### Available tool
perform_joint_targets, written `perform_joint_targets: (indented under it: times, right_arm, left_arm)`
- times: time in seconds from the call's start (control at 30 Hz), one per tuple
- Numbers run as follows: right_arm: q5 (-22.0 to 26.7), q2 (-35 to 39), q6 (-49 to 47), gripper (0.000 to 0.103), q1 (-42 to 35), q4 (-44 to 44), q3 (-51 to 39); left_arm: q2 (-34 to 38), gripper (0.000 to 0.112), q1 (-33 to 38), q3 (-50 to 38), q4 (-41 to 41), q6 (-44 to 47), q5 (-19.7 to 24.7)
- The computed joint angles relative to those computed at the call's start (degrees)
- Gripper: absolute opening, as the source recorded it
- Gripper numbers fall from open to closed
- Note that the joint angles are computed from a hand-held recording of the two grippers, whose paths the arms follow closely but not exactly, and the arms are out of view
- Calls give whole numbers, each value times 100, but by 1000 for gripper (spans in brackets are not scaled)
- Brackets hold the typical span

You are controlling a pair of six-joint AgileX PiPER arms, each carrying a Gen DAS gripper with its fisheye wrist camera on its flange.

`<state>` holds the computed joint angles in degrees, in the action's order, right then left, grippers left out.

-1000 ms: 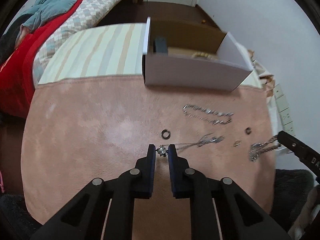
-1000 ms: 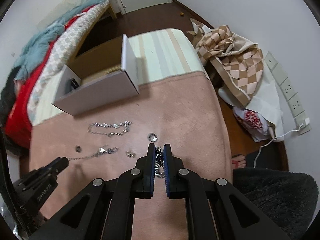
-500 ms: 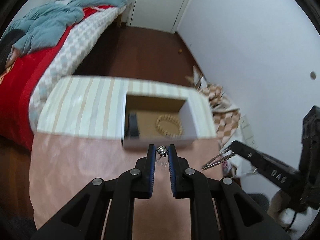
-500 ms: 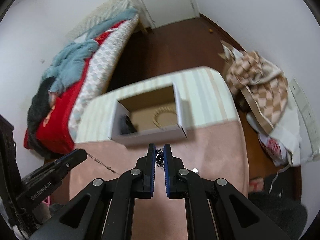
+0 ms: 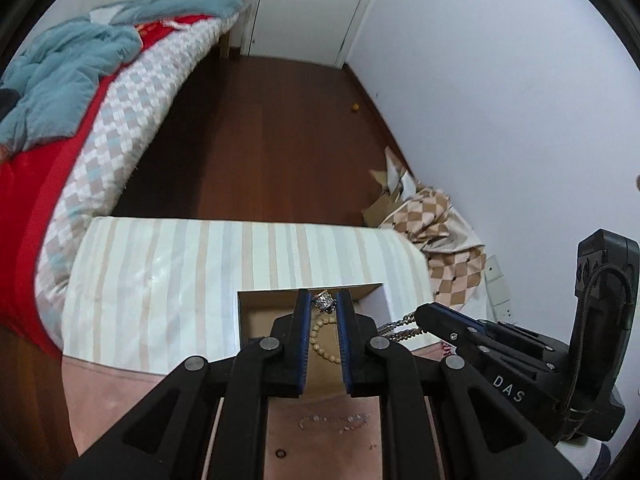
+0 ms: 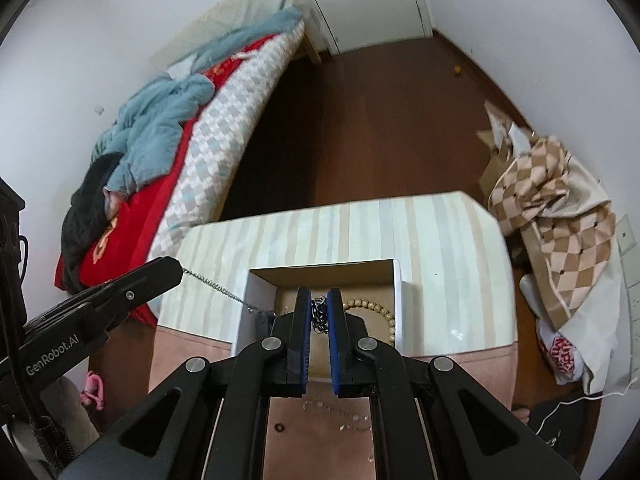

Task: Organize jewelry
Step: 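Carry the chain bracelet into the box with the right tool while the left tool drops the earring in, then withdraw both open tools from the box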

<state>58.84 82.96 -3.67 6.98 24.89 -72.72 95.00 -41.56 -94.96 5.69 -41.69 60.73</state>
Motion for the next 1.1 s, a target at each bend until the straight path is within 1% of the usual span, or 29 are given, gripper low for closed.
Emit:
perform_joint_targets:
  times: [0.13,0.23,0.33,0.43,0.5,0.57,0.63,0.67,0.7,0.73,0.77,0.8,0.87,0.93,0.97,1.0,1.03,1.1]
  right_arm:
    - [-163,656,-111,8,33,54,-135]
    - [-197,977,-206,8,-3,182,-229]
    - [-197,1216,-349,8,-49,421,-337]
    - [-190,1372,-444,8,-50,521,-455]
    - [41,1629,-449,8,-63,502,-649]
    - [299,1878,-247,9,10,204,-854]
    - [410,1924,-142,10,72,-79,-876]
    - [375,1845,-139,14,75,-150,-786]
    - [344,1755,-140,27,77,-185,-709]
    - [317,1666,-161,35,61,-178,-641]
    - [300,1533,-184,45,36,-171,-556]
    - [296,1451,-185,48,28,-194,-521]
    - [226,1219,-89,48,71,-408,-405]
    - [176,1075,59,53,135,-680,-348]
    - [117,948,267,61,232,-988,-261]
    - [73,857,385,69,286,-1158,-178]
    - [30,769,530,73,358,-1368,-82]
    - [-72,576,952,91,590,-1948,192]
  left_arm:
    - [390,10,317,-58,-406,300,-68]
    - [630,10,598,3,-945,593,-118]
    - [739,11,717,86,-1011,503,-33]
    - [811,12,726,75,-829,327,96]
    - [836,12,707,86,-663,181,183]
    - [850,26,663,67,-473,59,285]
    - [836,63,565,54,-189,-98,381]
    - [800,67,496,73,-28,-217,419]
    - [765,67,458,105,61,-270,411]
    - [754,67,432,105,129,-297,432]
    - [738,67,380,98,227,-355,499]
    - [737,67,349,87,287,-390,528]
    - [672,71,272,145,459,-539,597]
    - [563,81,176,279,659,-695,600]
    - [463,84,68,415,866,-863,613]
    - [404,91,-19,509,1019,-989,641]
    - [365,100,-74,582,1121,-1078,665]
    - [244,102,-296,856,1436,-1405,737]
